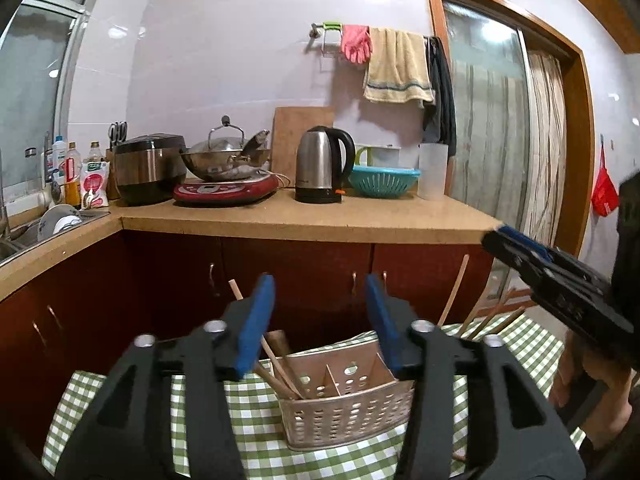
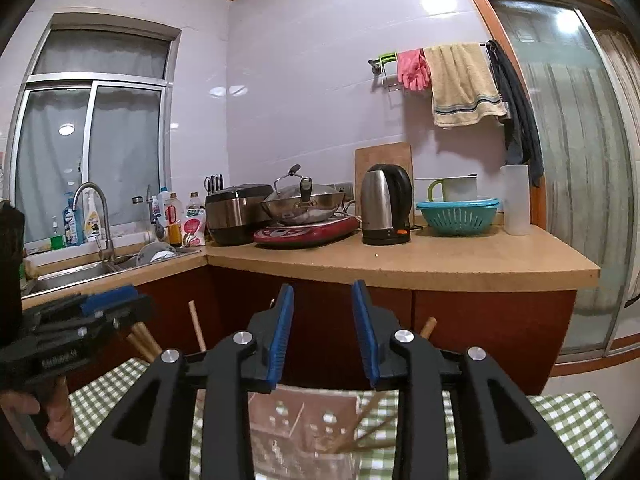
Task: Organize utensils
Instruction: 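Lower the left tool's chopstick into the basket and open it while the right tool releases its chopstick, then move both open tools back toward the last two chopsticks on the cloth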
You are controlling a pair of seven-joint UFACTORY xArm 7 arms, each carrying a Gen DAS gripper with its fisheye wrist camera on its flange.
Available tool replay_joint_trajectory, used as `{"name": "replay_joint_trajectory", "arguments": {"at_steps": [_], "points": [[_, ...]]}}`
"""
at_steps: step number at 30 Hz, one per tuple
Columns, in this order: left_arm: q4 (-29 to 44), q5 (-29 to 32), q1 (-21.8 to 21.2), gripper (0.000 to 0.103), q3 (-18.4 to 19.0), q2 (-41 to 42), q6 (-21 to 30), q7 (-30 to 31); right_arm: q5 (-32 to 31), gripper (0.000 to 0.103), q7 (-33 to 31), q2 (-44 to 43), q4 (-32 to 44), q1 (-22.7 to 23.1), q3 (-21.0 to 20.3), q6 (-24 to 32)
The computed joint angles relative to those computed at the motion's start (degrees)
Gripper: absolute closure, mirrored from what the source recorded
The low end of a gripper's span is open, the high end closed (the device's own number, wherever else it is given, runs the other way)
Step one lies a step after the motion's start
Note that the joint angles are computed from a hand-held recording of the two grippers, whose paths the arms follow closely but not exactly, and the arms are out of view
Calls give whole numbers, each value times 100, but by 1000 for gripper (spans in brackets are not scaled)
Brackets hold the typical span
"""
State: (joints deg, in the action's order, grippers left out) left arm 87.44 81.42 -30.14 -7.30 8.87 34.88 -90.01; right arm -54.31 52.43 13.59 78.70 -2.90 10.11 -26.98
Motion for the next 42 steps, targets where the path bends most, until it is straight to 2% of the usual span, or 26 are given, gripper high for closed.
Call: {"name": "replay_joint_trajectory", "arguments": {"at_steps": [3, 6, 10, 14, 16, 23, 30, 34, 38, 40, 42], "points": [[-276, 80, -83, 41, -93, -249, 229, -250, -238, 71, 156, -391, -510, -95, -142, -191], [-616, 104, -107, 39, -273, -509, 421, -502, -572, 71, 425, -762, -1062, -119, -396, -404], [-1056, 1, -178, 35, -579, -757, 883, -733, -867, 71, 465, -1200, -1859, -49, -774, -601], [-1516, -246, -284, 34, -852, -898, 1176, -1071, -849, 71, 127, -1622, -2777, -20, -1082, -770], [-1688, -340, -343, 34, -948, -917, 1295, -1241, -993, 71, 172, -1716, -3034, -23, -1215, -860], [-2085, -768, -638, 35, -1135, -775, 1533, -1710, -1160, 71, -258, -1947, -4067, -155, -1503, -945], [-2149, -1015, -946, 35, -1118, -537, 1720, -1824, -1151, 71, -489, -1866, -4631, -307, -1627, -1001], [-2158, -1123, -1065, 35, -1067, -434, 1707, -1831, -1103, 71, -591, -1784, -4745, -346, -1591, -792], [-2150, -1196, -1145, 35, -1018, -367, 1678, -1775, -1361, 71, -306, -1664, -4638, -368, -1583, -633], [-2169, -1245, -1169, 35, -999, -343, 1621, -1760, -1413, 75, -248, -1646, -4642, -363, -1535, -554], [-2189, -1279, -1186, 35, -978, -305, 1534, -1790, -1070, 81, -586, -1760, -4829, -322, -1462, -493]]}}
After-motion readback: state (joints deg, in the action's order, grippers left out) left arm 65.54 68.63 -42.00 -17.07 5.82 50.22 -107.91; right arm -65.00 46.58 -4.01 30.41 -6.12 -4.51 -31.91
